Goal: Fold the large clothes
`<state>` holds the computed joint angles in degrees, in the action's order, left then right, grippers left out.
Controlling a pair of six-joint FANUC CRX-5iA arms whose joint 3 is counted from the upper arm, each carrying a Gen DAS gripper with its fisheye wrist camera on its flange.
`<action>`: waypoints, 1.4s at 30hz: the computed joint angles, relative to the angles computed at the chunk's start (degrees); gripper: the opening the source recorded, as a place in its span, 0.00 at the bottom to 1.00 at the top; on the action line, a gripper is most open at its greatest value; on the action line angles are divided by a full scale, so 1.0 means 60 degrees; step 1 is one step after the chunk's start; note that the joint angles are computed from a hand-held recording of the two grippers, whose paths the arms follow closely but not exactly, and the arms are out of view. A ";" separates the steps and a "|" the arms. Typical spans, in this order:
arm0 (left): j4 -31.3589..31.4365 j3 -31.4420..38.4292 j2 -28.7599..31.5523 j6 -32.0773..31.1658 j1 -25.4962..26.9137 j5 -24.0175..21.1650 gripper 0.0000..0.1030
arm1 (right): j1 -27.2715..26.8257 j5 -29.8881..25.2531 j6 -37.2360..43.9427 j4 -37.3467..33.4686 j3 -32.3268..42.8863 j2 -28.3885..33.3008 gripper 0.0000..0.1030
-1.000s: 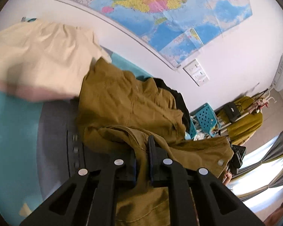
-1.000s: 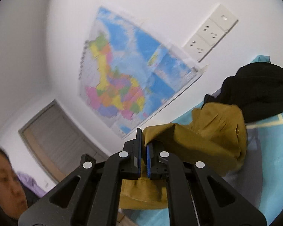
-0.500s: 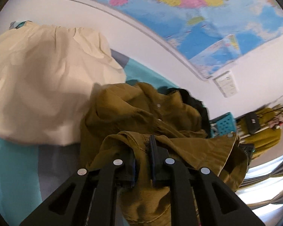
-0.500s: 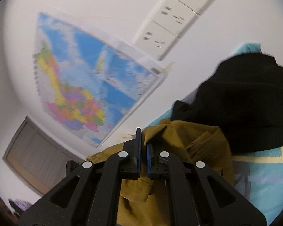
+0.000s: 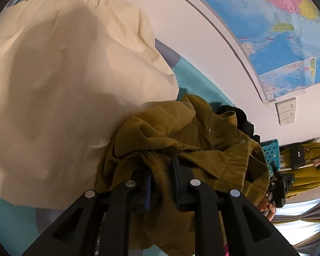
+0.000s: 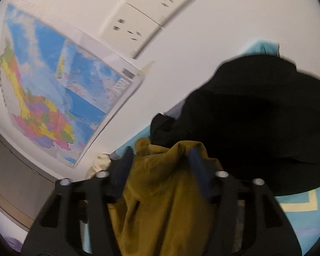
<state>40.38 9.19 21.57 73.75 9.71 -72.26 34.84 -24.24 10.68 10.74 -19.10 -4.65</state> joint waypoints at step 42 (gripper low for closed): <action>-0.4745 -0.1501 -0.2259 -0.1674 -0.1742 0.4133 0.30 | 0.1708 -0.4629 0.3259 0.2328 0.4046 0.3384 0.50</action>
